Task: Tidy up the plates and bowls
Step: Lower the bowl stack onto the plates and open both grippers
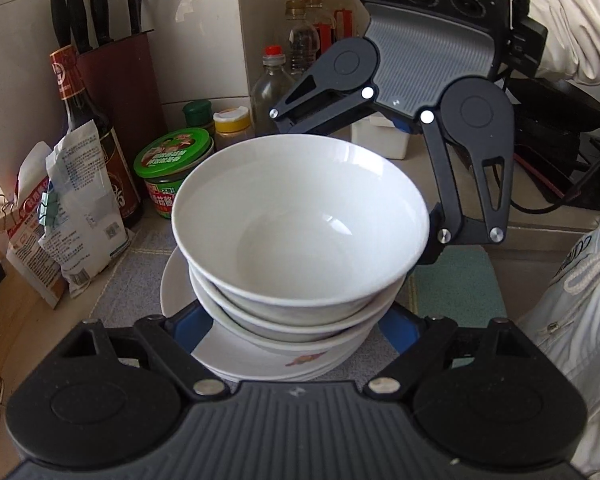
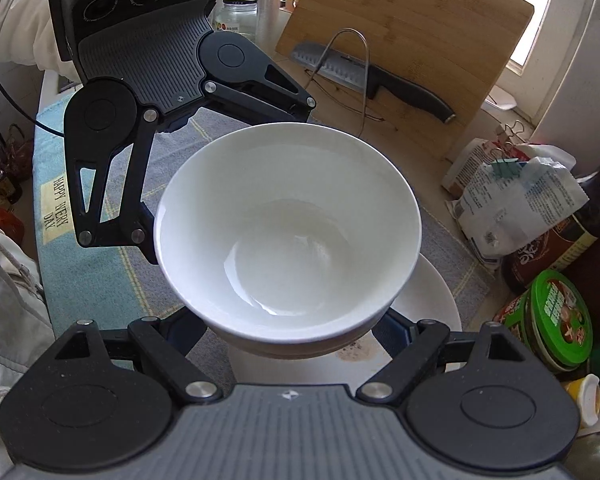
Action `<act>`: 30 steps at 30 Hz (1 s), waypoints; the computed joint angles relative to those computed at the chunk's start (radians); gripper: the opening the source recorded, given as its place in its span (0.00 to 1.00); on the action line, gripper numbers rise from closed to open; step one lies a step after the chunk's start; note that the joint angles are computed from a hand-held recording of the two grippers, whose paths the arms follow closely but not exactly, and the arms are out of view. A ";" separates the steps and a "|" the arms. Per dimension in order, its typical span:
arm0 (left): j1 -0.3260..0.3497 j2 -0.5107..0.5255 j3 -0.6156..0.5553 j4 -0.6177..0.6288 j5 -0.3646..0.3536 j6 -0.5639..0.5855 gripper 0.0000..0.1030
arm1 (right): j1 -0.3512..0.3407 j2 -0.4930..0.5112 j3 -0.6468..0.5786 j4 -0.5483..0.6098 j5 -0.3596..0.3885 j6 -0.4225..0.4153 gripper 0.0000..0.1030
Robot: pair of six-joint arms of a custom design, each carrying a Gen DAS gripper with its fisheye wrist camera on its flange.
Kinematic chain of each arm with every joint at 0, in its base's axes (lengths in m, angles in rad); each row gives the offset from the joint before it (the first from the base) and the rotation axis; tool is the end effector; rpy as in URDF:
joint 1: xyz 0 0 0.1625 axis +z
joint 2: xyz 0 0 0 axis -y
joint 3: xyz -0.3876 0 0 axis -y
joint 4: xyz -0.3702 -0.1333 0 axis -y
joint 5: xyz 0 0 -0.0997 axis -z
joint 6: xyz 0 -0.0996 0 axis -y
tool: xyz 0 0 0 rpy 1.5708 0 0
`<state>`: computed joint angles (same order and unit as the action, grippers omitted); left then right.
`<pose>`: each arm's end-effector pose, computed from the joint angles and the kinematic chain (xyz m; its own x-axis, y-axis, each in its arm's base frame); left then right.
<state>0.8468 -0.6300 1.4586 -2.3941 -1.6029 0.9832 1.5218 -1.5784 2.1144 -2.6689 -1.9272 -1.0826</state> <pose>-0.3414 -0.5826 0.0179 0.1361 0.9904 0.0222 0.9905 -0.1356 -0.0238 0.0764 -0.4537 0.3352 -0.4714 -0.6378 0.6092 -0.7992 0.6010 0.0108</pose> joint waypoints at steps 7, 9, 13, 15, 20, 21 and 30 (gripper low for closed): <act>-0.004 0.064 -0.041 -0.014 0.008 -0.010 0.86 | -0.049 0.003 -0.011 -0.005 0.007 -0.041 0.89; -0.003 0.077 -0.053 -0.014 0.011 -0.012 0.86 | -0.063 0.007 -0.018 -0.002 0.012 -0.051 0.89; 0.000 0.098 -0.072 -0.010 0.015 -0.020 0.86 | -0.081 0.013 -0.028 0.004 0.019 -0.063 0.89; 0.002 0.105 -0.078 -0.010 0.015 -0.025 0.86 | -0.083 0.011 -0.032 0.014 0.018 -0.063 0.89; 0.003 0.118 -0.091 -0.006 0.016 -0.034 0.86 | -0.089 0.019 -0.048 0.038 0.016 -0.058 0.89; 0.003 0.120 -0.092 -0.007 0.016 -0.035 0.86 | -0.090 0.019 -0.050 0.041 0.016 -0.057 0.89; 0.009 0.131 -0.102 -0.009 0.006 -0.037 0.86 | -0.096 0.034 -0.069 0.056 0.014 -0.047 0.89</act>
